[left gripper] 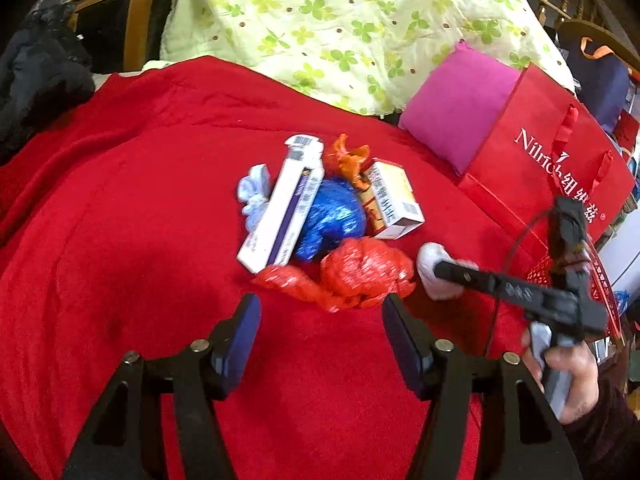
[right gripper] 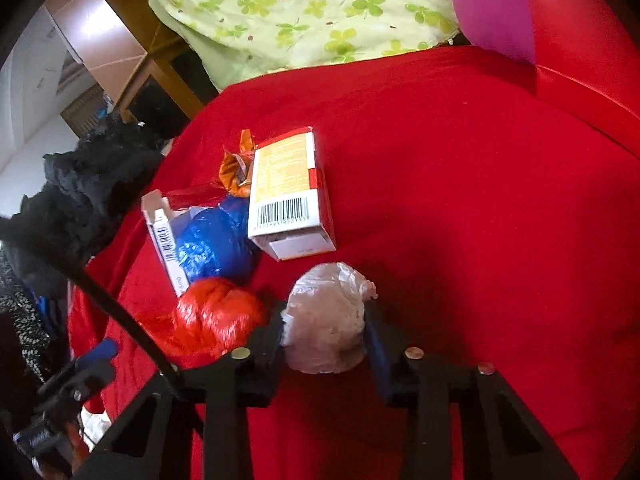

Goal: Collect trash
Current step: 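Grasp the white crumpled tissue with the right tool while the left tool grasps the red plastic bag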

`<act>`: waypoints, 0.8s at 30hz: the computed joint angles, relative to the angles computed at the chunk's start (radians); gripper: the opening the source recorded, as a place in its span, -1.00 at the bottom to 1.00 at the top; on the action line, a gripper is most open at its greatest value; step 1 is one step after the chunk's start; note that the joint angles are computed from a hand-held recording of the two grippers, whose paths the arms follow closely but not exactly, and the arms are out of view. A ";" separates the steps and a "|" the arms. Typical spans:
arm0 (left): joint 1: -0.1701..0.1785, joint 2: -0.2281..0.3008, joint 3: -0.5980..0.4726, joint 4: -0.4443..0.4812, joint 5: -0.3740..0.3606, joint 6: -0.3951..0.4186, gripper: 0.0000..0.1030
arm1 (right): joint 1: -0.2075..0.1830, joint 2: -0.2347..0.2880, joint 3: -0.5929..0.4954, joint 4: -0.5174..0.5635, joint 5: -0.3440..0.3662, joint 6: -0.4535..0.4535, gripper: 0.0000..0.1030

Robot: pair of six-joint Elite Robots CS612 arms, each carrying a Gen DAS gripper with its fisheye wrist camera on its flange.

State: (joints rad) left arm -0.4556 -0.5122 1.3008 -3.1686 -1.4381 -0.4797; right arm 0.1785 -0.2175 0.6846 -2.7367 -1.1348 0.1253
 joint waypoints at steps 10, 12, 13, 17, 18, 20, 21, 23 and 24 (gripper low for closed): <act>-0.006 0.087 -0.199 0.179 -0.063 -0.025 0.34 | -0.029 -0.174 0.370 -0.275 0.035 -0.050 -0.28; -0.009 0.101 -0.227 0.202 -0.060 -0.047 0.34 | -0.036 -0.194 0.419 -0.312 0.046 -0.037 -0.28; -0.012 0.107 -0.241 0.223 -0.047 -0.063 0.34 | -0.035 -0.201 0.434 -0.325 0.038 -0.038 -0.28; -0.018 0.128 -0.274 0.262 -0.017 -0.116 0.33 | -0.035 -0.229 0.502 -0.391 0.022 -0.043 -0.28; -0.018 0.132 -0.279 0.265 -0.020 -0.123 0.31 | -0.035 -0.236 0.518 -0.410 0.021 -0.043 -0.28; -0.018 0.137 -0.278 0.250 -0.018 -0.137 0.25 | -0.035 -0.240 0.531 -0.427 0.018 -0.043 -0.28; -0.018 0.137 -0.276 0.244 -0.018 -0.140 0.20 | -0.035 -0.243 0.539 -0.432 0.020 -0.043 -0.28; -0.017 0.134 -0.264 0.223 -0.022 -0.154 0.09 | -0.034 -0.248 0.552 -0.439 0.018 -0.044 -0.28; -0.017 0.130 -0.254 0.211 -0.022 -0.158 0.02 | -0.033 -0.251 0.558 -0.446 0.017 -0.043 -0.28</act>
